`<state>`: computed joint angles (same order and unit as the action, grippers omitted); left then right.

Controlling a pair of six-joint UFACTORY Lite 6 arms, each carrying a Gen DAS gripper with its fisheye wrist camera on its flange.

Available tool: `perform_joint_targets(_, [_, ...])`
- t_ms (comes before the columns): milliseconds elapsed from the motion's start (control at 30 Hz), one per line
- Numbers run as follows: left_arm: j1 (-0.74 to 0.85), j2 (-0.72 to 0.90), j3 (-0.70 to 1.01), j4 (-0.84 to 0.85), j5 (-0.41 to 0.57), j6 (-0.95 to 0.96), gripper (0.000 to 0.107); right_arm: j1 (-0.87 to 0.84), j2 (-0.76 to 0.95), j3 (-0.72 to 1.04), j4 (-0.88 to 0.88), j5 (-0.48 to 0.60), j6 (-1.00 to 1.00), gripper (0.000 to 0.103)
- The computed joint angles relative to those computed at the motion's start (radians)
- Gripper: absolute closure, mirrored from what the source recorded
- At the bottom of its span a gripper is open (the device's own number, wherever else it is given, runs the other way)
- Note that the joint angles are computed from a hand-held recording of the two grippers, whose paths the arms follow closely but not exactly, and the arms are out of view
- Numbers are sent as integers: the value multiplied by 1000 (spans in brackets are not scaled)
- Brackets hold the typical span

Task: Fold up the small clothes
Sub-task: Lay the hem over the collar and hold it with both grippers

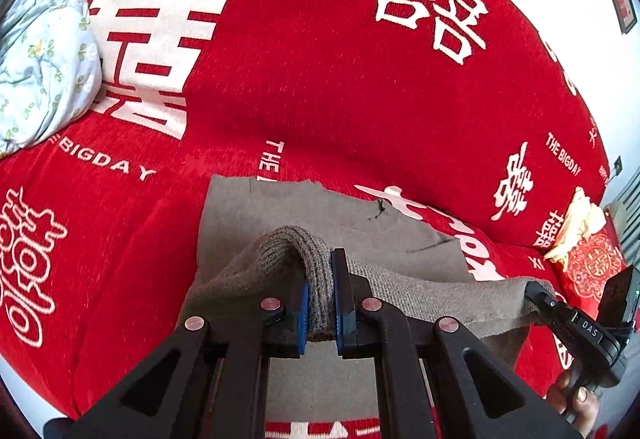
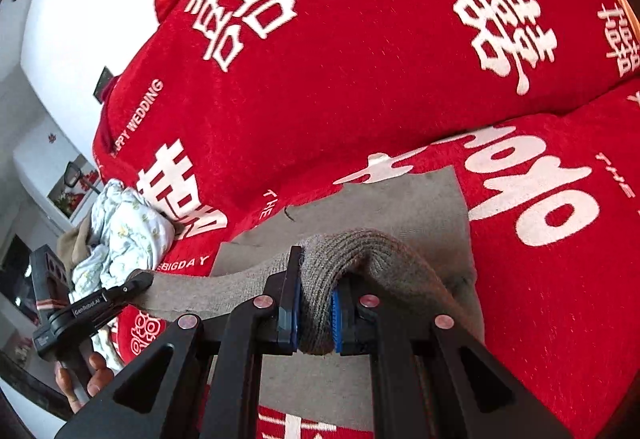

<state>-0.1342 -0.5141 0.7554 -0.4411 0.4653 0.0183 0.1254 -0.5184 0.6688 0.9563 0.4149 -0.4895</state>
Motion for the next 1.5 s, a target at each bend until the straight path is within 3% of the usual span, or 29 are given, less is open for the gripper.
perform_joint_targets(233, [-27, 174, 121, 62, -38, -58, 96, -19, 180, 121, 46, -8, -56, 90])
perform_joint_targets(933, [-14, 699, 454, -5, -94, 34, 96, -52, 682, 414, 234, -45, -223, 90])
perform_joint_targets(1433, [53, 999, 693, -103, 12, 81, 95, -74, 929, 595, 235, 7, -196, 87])
perform_joint_targets(1467, [61, 1026, 722, -110, 30, 84, 84, -75, 941, 608, 231, 11, -189, 87])
perform_joint_targets(1500, [70, 1044, 739, -143, 41, 112, 52, -76, 952, 621, 226, 15, -181, 86])
